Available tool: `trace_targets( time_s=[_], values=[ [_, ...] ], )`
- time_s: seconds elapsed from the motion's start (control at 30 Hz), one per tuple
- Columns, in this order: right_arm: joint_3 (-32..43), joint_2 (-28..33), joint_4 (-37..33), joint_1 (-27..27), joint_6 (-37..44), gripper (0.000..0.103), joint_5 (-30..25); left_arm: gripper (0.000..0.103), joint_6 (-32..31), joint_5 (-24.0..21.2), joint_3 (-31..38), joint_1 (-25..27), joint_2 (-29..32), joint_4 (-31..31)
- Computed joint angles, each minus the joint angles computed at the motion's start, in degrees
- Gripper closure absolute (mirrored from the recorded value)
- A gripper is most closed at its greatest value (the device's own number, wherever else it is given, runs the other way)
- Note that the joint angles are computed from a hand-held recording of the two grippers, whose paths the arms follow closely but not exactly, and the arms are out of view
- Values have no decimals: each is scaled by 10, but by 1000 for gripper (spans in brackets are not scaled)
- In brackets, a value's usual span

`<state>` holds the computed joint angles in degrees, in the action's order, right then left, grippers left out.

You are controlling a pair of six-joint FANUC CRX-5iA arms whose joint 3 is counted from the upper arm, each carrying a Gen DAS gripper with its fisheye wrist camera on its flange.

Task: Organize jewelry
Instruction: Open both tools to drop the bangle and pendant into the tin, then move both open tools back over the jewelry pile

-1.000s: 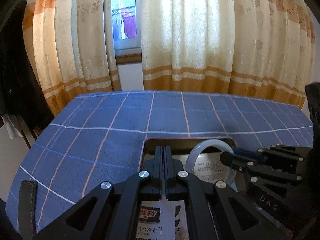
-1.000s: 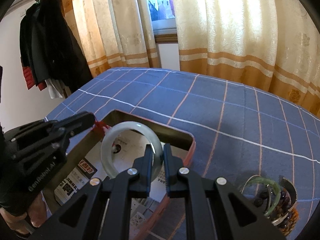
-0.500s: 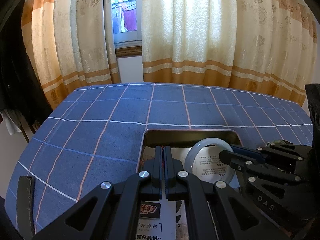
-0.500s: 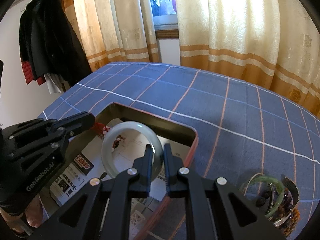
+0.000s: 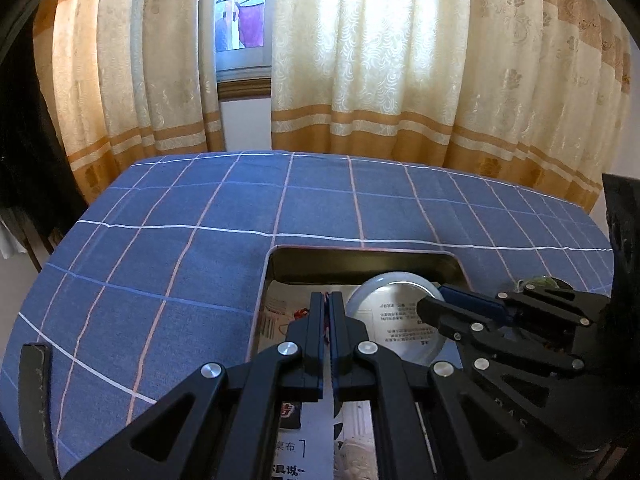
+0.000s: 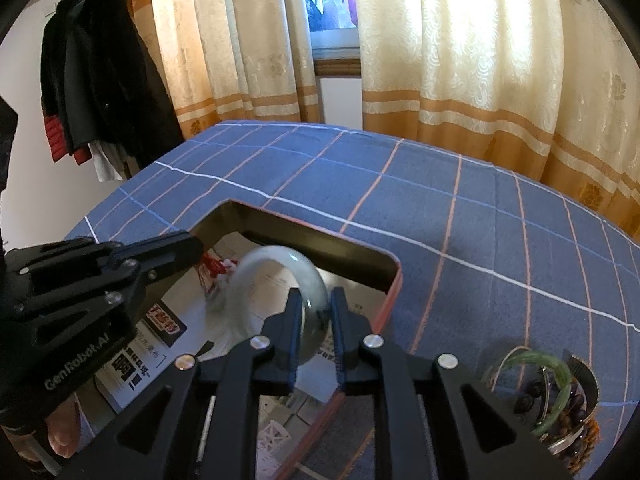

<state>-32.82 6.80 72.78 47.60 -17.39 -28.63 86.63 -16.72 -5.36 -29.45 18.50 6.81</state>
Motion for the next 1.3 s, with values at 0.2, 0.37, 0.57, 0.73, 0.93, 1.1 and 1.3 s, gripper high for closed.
trace_targets(
  time_s=[0.2, 0.37, 0.57, 0.73, 0.93, 1.1, 1.3],
  values=[
    [-16, -11, 44, -8, -47, 81, -1, 94, -72, 26, -32, 2, -10, 82],
    [-41, -28, 112, -14, -113, 70, -9, 27, 41, 37, -22, -3, -27, -37],
    [-69, -55, 183, -29, -190, 61, -6, 27, 103, 19, -15, -1, -38, -82],
    [-74, -70, 137, 15, -152, 55, -56, 27, 67, 48, -49, -10, -56, -51],
    [-128, -129, 84, 95, -149, 55, -182, 27, 175, 41, -42, -49, -74, -178],
    [-179, -191, -21, 186, -140, 55, -302, 27, 228, 54, -48, -84, -85, -236],
    [-235, -257, -138, 301, -196, 55, -414, 27, 199, 75, -67, -117, -79, -210]
  ],
)
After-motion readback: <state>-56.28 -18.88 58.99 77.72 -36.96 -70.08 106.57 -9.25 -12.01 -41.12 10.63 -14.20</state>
